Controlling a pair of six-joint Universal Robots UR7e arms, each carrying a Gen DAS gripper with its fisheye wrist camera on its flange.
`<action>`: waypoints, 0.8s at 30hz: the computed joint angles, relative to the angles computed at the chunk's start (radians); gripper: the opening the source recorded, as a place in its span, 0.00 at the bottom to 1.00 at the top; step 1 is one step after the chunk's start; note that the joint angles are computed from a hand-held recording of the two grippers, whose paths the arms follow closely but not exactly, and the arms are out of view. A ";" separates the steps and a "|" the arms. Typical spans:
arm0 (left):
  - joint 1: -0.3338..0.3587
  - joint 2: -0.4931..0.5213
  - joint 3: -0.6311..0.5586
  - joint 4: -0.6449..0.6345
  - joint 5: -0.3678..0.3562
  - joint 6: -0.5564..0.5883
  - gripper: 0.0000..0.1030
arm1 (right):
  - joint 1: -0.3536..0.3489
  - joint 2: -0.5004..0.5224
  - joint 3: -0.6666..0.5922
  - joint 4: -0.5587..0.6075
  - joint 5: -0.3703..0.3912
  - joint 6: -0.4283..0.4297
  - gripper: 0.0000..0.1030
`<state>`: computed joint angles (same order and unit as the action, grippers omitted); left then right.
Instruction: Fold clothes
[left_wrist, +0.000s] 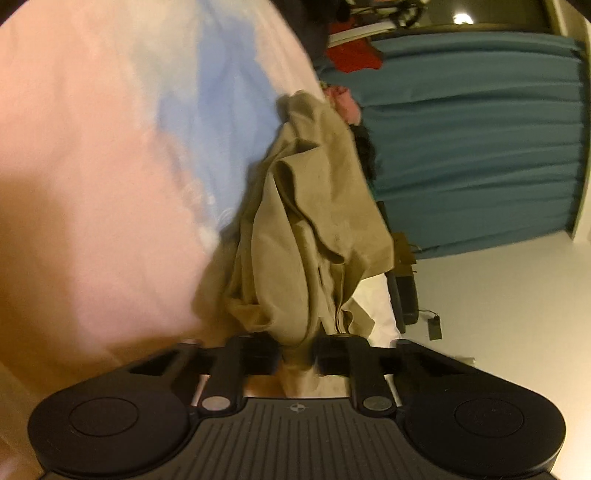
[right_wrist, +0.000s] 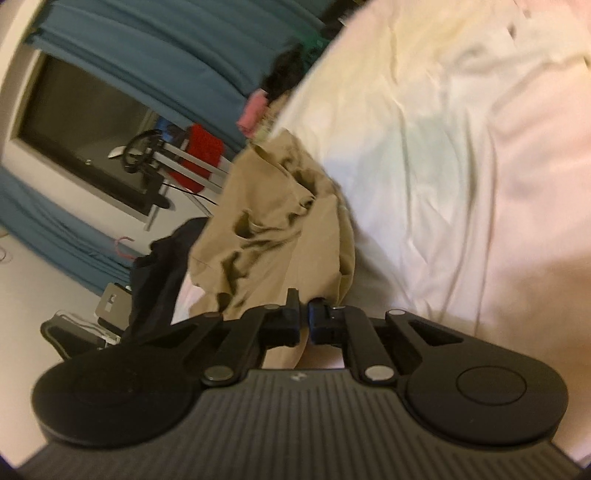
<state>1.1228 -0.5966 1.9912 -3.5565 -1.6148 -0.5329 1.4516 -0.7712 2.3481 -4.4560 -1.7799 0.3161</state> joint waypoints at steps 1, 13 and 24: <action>-0.008 -0.005 0.007 -0.020 0.006 0.009 0.11 | 0.007 -0.002 0.002 -0.012 0.003 -0.012 0.07; -0.214 -0.280 0.324 -0.127 0.119 -0.013 0.09 | 0.222 -0.102 0.181 -0.128 -0.099 -0.080 0.07; -0.285 -0.574 0.548 0.036 0.112 -0.220 0.12 | 0.452 -0.066 0.296 -0.199 -0.301 0.036 0.07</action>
